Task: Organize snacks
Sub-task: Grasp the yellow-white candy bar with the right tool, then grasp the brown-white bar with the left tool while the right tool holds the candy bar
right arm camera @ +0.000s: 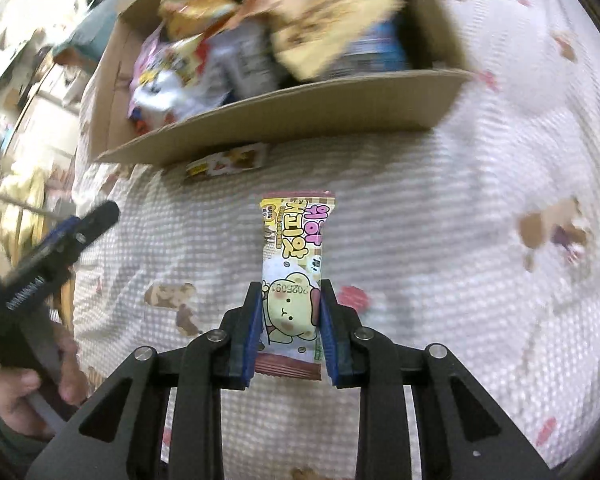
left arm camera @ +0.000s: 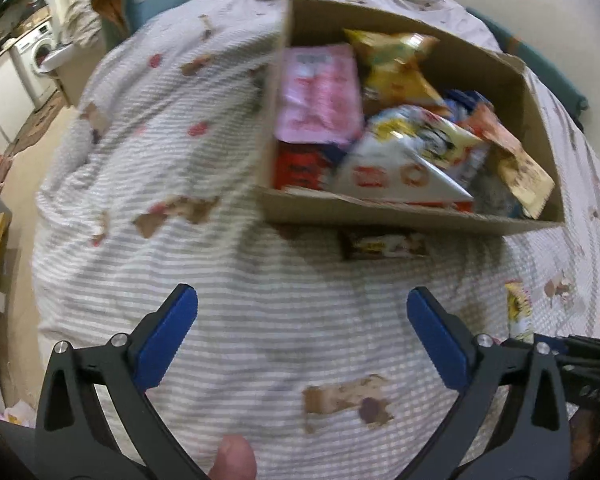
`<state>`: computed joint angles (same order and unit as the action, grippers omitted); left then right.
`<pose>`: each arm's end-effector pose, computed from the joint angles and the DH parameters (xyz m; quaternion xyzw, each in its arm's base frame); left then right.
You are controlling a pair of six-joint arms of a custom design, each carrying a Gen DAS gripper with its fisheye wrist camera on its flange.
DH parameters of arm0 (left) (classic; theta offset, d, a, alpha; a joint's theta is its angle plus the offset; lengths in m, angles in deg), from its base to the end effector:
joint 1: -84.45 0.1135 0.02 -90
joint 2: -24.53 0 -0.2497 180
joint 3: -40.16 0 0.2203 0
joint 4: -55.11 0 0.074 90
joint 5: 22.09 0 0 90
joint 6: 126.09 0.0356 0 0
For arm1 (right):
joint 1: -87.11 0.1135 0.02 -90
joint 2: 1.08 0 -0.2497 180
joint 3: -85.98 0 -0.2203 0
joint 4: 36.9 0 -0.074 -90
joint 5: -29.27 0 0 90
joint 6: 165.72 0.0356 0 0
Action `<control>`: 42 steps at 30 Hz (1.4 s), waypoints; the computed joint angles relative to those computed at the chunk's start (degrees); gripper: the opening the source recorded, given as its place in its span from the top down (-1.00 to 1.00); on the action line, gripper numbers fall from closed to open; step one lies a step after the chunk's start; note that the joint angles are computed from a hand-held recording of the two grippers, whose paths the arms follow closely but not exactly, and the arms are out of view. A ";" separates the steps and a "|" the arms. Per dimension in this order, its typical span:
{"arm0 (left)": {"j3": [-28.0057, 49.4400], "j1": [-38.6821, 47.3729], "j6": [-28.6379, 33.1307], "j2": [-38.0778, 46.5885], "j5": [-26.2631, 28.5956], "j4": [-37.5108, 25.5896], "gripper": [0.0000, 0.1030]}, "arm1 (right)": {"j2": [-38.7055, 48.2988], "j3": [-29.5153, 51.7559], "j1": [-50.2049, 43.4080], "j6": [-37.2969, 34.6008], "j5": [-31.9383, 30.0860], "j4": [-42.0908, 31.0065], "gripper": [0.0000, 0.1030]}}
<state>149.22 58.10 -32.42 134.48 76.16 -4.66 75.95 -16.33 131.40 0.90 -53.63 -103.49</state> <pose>0.3373 -0.1728 0.2496 0.2675 0.9273 -0.1179 0.2340 0.1669 0.1566 0.2595 0.2842 0.9340 0.1512 0.1553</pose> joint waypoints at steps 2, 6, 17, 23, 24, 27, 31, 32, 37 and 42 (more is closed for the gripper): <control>-3.50 -2.52 -1.40 -0.74 -0.96 4.14 -1.00 | -3.74 -1.76 0.08 2.36 0.76 -0.63 0.46; -4.75 -6.96 -6.77 1.41 -5.02 8.23 -1.00 | -9.20 -2.07 1.11 5.47 3.53 -3.70 0.46; 8.37 -12.88 -11.68 16.73 -12.15 7.60 -1.00 | -14.21 -2.88 -0.58 4.51 4.07 -4.83 0.46; 10.60 -14.18 -8.88 19.55 -12.51 9.90 -1.00 | -12.43 -4.13 -1.41 3.97 3.10 -1.27 0.46; 10.65 -14.02 -9.47 19.70 -11.81 10.11 -1.00 | -12.26 -4.44 -1.40 4.00 3.00 -0.68 0.46; 10.59 -14.05 -10.00 19.68 -11.34 9.94 -0.91 | -10.36 -3.49 -2.10 3.26 2.53 0.75 0.46; 7.79 -15.12 -9.12 17.40 -11.74 10.86 -0.44 | -9.22 -2.62 -2.86 2.18 2.46 1.48 0.46; 7.02 -15.37 -8.56 16.64 -11.72 11.01 -0.23 | -9.03 -2.47 -2.98 2.00 2.49 1.56 0.46; 5.60 -14.96 -5.30 13.89 -9.87 9.85 0.81 | -8.74 -1.86 -3.47 1.40 2.61 1.77 0.46; 2.81 -13.63 -4.31 10.73 -5.89 9.21 0.93 | -8.77 -0.59 -3.14 1.00 3.92 1.08 0.46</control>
<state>152.02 44.47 -36.72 145.21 70.27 4.55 67.18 -16.92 128.26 1.90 -49.71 -102.41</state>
